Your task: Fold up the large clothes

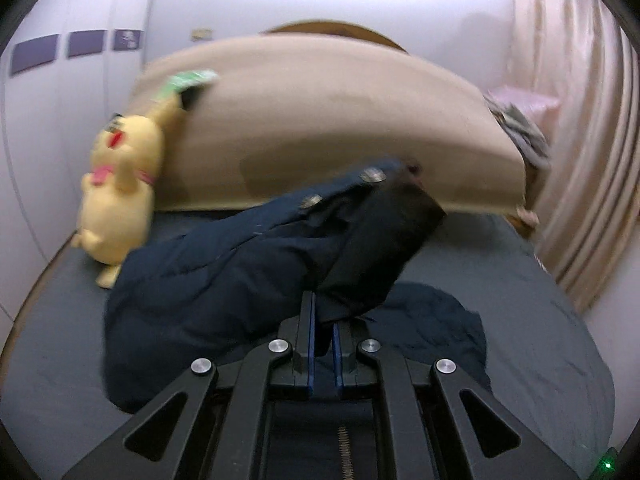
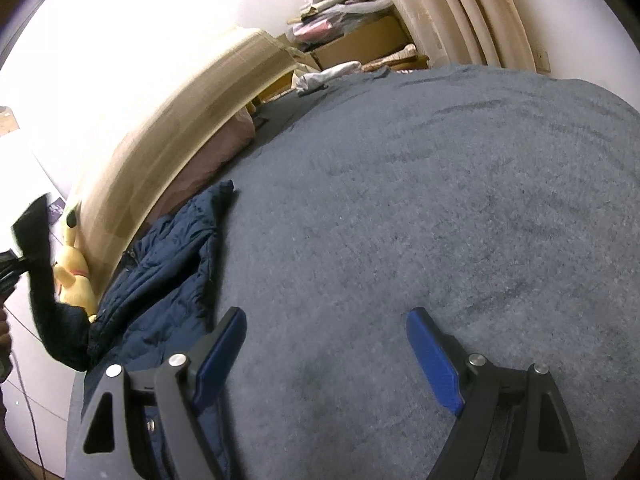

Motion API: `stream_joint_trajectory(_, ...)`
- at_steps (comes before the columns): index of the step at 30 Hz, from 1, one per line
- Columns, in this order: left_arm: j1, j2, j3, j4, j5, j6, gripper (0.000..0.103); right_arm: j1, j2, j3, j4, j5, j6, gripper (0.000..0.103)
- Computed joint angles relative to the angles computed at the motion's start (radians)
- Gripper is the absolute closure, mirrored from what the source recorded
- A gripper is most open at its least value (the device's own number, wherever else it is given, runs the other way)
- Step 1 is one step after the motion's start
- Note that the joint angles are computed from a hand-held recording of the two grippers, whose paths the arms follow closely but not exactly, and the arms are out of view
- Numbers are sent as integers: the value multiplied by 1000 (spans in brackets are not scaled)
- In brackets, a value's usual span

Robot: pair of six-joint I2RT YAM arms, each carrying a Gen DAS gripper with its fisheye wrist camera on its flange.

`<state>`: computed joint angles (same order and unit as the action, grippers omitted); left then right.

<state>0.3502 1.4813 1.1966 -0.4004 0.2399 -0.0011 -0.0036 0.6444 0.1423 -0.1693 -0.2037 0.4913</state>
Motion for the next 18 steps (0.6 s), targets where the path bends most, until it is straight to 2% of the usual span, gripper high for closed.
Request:
stream_joint_trajectory(4, -121, 66, -8, 22, -53, -19, 96, -12, 15, -22, 53, -15, -2, 18)
stream_joint_trajectory(10, -211, 227, 76, -60, -90, -13, 92, -29, 24, -46, 96, -40, -15, 16)
stream_joint_trajectory(16, -186, 345, 195, -242, 39, 0, 85, -15, 46, -38, 97, -32, -26, 14)
stream_joint_trajectory(18, -193, 382, 222, -266, 94, -19, 85, 5, 55, -30, 92, -9, -24, 14)
